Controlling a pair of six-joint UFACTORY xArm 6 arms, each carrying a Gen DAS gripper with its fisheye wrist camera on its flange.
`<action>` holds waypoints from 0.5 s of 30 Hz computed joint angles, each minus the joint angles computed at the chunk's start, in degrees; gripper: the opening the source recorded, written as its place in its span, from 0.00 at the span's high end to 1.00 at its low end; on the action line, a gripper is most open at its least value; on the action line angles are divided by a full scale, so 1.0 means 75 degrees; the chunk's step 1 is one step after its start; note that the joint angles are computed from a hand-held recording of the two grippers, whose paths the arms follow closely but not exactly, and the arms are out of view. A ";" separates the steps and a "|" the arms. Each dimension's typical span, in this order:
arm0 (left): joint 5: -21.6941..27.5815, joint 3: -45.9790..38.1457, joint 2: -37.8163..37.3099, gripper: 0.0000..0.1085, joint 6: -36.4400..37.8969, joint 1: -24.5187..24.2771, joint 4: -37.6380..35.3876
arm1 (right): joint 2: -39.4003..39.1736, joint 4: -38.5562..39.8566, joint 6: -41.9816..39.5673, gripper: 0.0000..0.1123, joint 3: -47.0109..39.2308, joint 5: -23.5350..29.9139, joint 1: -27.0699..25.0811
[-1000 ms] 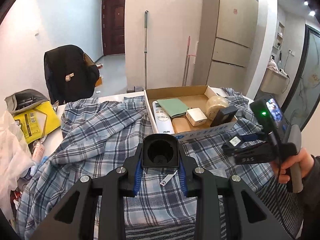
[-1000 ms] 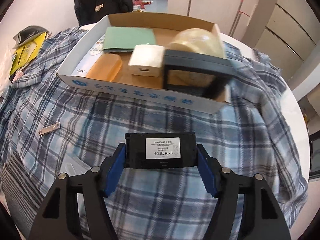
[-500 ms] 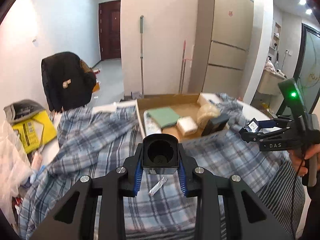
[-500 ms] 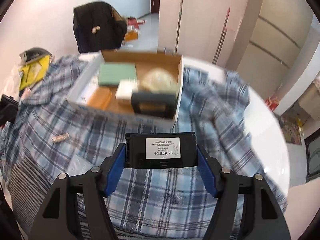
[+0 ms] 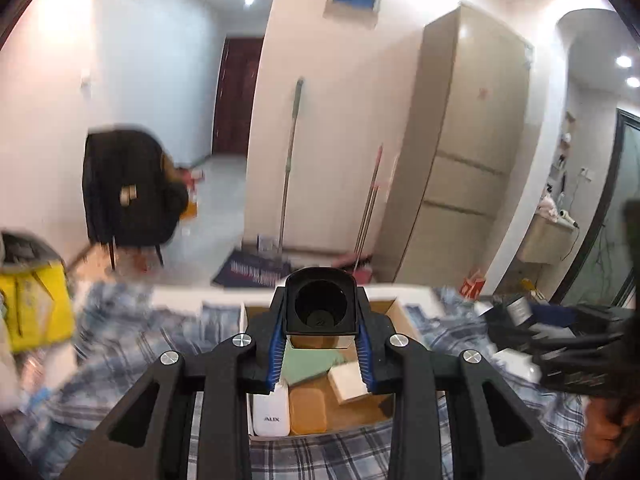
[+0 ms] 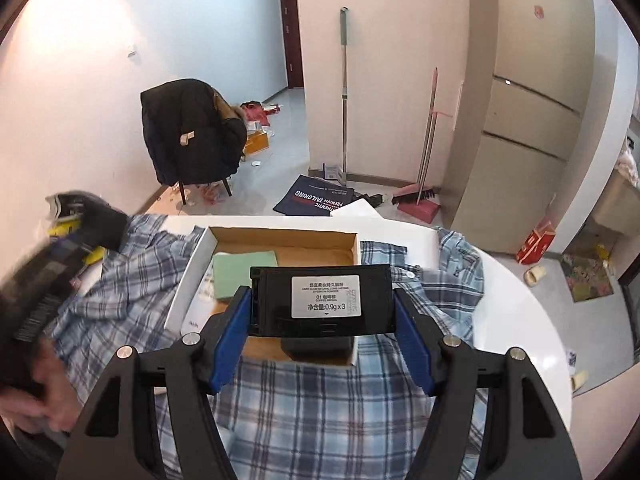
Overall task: Organize rigid objects
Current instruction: 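Carry the black cup holder and black labeled case over the box with both grippers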
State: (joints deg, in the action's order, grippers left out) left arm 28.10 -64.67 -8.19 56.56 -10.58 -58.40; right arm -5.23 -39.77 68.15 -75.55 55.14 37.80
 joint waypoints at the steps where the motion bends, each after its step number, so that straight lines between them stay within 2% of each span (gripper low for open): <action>1: 0.0215 -0.0180 0.0323 0.71 -0.0091 0.0056 0.0072 | 0.0067 0.0041 0.0018 0.40 0.0011 -0.0128 -0.0075; 3: 0.0299 -0.0482 0.0990 0.71 -0.0361 0.0097 0.0355 | 0.0296 0.0204 -0.0057 0.40 -0.0049 -0.0377 -0.0248; 5: -0.0323 -0.0470 0.1417 0.71 -0.0994 0.0014 0.0872 | 0.0557 0.0395 -0.0174 0.40 -0.0166 -0.0516 -0.0389; 6: -0.0384 -0.0471 0.1532 0.71 -0.1112 0.0011 0.0903 | 0.0666 0.0463 -0.0235 0.40 -0.0222 -0.0582 -0.0444; 8: 0.0165 -0.0669 0.1779 0.71 -0.0818 0.0165 0.0576 | 0.0902 0.0528 -0.0300 0.40 -0.0349 -0.0703 -0.0533; 11: 0.0202 -0.0742 0.1944 0.71 -0.0593 0.0132 0.0518 | 0.1242 0.0611 -0.0279 0.40 -0.0542 -0.0982 -0.0640; 15: 0.0450 -0.0849 0.2276 0.71 -0.0906 0.0111 0.1015 | 0.1741 0.0793 -0.0319 0.40 -0.0838 -0.1316 -0.0756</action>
